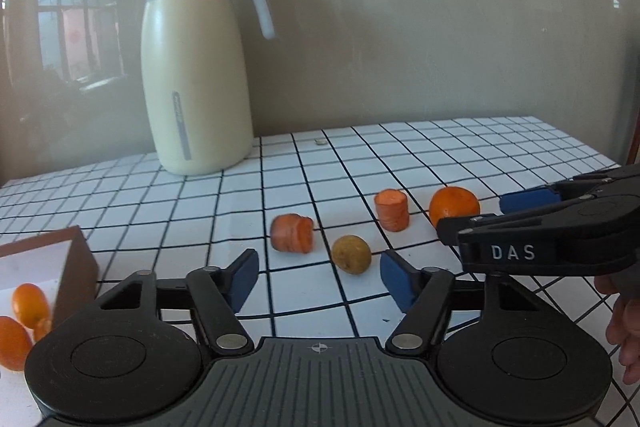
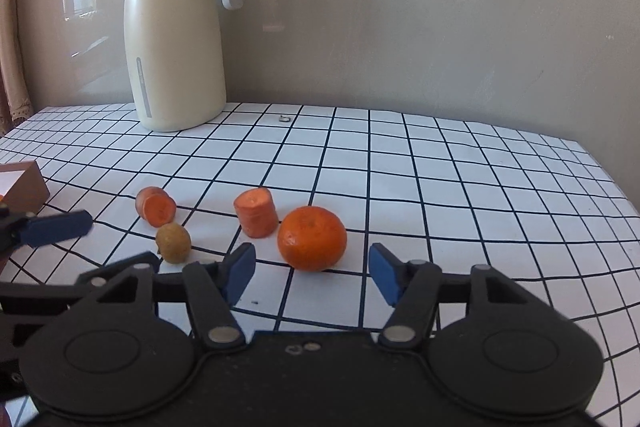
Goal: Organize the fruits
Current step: 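Grasp the small brown kiwi-like fruit with the left tool while the right tool grasps an orange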
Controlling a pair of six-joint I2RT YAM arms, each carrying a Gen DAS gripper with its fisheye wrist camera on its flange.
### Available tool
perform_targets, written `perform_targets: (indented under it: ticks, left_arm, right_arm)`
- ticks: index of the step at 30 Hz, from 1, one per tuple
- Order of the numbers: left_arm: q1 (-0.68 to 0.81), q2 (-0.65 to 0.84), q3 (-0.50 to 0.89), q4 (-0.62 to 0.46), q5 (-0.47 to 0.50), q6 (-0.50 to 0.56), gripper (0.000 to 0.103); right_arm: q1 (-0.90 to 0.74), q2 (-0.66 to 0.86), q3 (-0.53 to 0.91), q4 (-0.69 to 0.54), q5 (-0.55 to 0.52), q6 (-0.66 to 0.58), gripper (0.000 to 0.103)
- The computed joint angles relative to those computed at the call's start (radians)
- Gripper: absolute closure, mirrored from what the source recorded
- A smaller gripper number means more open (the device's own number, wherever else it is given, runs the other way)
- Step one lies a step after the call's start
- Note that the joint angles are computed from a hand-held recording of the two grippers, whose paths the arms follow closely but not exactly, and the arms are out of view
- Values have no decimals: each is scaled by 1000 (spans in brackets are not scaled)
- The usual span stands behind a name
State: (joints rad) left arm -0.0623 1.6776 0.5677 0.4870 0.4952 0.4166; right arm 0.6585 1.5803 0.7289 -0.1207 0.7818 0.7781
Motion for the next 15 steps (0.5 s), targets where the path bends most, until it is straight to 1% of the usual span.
perform_targets:
  ticks: [4, 6, 7, 13, 15]
  left_arm:
    - [-38, 24, 14, -4, -27, -5, 45]
    - [-55, 36, 21, -3, -48, -12, 46]
    - [-63, 41, 30, -14, -57, -15, 48]
    - [-82, 72, 71, -34, -75, -39, 53]
    - [-93, 80, 82, -40, -87, -41, 54]
  right_arm:
    - [-34, 0, -14, 49, -40, -27, 54]
    - [-46, 2, -20, 69, -56, -39, 55]
    - [-53, 0, -24, 76, -67, -43, 56]
    - [-70, -6, -39, 108, -96, -25, 60]
    - [-71, -4, -37, 104, -100, -16, 64]
